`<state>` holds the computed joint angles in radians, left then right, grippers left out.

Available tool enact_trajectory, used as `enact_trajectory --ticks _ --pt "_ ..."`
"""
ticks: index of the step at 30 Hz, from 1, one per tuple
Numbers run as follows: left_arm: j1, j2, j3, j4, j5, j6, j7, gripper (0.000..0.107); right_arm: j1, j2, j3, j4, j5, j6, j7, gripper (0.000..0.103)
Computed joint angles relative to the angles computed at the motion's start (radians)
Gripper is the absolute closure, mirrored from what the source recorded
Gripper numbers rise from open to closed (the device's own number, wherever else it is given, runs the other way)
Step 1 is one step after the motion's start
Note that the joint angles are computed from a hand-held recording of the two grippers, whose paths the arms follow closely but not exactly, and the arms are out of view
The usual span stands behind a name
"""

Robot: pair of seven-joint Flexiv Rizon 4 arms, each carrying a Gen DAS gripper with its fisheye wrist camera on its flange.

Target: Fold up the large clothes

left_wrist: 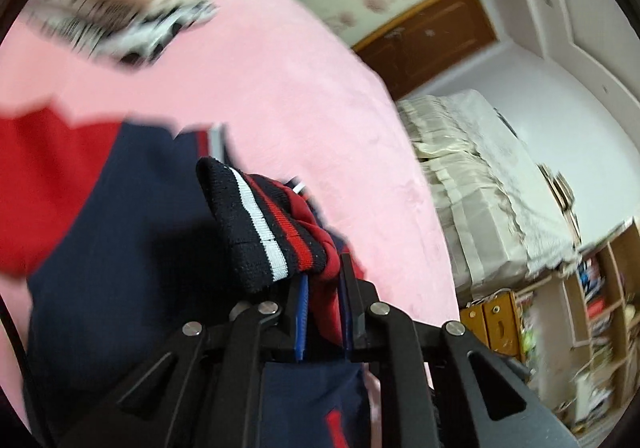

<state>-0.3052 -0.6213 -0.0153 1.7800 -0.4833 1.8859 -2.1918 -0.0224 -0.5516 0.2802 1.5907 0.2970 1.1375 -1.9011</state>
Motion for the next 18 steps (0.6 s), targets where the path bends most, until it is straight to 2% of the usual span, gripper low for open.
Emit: enact_trajectory --ticks 3,7,9,14,15,18 --pt "-0.065 0.008 0.098 -0.051 -0.017 -0.056 0.051 0.096 0.033 -0.015 -0.028 -0.002 -0.045 0.031 0.016 0.088" --pt "-0.063 0.024 0.124 -0.079 -0.008 -0.101 0.07 0.096 0.062 -0.033 -0.048 0.0 -0.107 0.064 0.037 0.088" --pt "-0.088 0.025 0.171 -0.095 -0.005 -0.148 0.07 0.096 0.089 -0.037 -0.072 0.017 -0.156 0.1 0.055 0.088" --pt "-0.113 0.027 0.225 -0.082 0.033 -0.201 0.011 0.096 0.115 -0.039 -0.092 0.055 -0.25 0.176 0.095 0.089" --pt "-0.112 0.03 0.228 -0.071 0.04 -0.209 -0.006 0.096 0.12 -0.039 -0.096 0.062 -0.269 0.191 0.1 0.095" --pt "-0.111 0.04 0.246 -0.033 0.07 -0.232 -0.047 0.096 0.102 -0.025 -0.069 0.087 -0.297 0.222 0.08 0.099"
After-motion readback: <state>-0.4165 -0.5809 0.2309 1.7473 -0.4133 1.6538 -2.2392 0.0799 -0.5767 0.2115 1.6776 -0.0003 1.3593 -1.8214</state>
